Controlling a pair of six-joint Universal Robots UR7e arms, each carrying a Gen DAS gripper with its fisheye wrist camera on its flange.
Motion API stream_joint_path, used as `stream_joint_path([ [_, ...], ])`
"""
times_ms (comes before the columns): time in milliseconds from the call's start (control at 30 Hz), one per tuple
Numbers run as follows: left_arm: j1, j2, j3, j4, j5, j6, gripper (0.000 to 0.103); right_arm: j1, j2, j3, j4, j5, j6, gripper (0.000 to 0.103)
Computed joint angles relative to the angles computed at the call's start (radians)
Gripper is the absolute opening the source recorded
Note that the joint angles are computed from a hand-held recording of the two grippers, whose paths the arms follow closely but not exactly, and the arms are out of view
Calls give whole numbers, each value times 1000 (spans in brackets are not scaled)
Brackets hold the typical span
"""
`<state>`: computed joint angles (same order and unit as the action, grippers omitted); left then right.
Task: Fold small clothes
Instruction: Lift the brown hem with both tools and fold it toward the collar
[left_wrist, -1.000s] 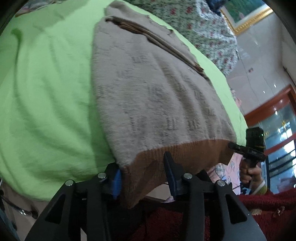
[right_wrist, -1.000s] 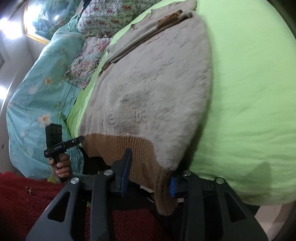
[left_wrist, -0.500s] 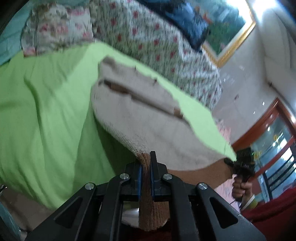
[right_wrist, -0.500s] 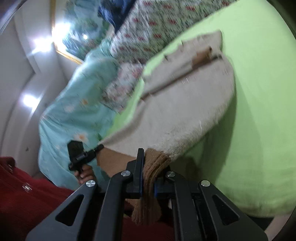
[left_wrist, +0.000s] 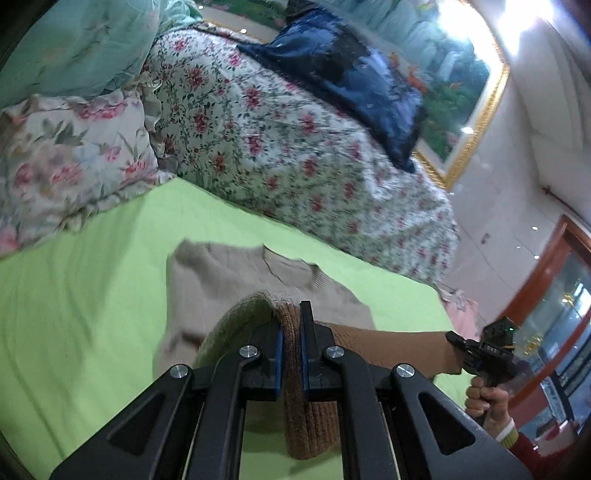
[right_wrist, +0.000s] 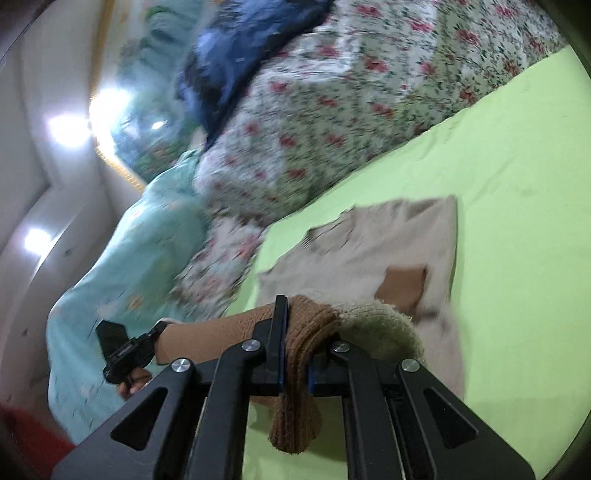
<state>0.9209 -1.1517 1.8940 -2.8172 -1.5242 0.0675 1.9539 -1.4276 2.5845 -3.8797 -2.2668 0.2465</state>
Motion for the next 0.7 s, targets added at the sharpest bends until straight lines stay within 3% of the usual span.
stream_joint_path([
  [167,28,230,-241,72,79,6,6,-198,-73,-72,124,103,-49,9],
  [333,60,403,-422,162,155,13,6,-379,-81,-132,217,208,-54,9],
  [500,97,519,-563,250,181,-4,6,-485,-61,-170,276,258,-66,9],
  [600,111,552,-608,327,185,-14,12,-540,-72,-176,355,288,-13,11],
  [633,114,546,-601,334,178,-14,13,-551,-79,-168,365,296,9,13],
  [700,114,510,-549,322,152,-7,25,-536,-84,-144,333,266,31,30],
])
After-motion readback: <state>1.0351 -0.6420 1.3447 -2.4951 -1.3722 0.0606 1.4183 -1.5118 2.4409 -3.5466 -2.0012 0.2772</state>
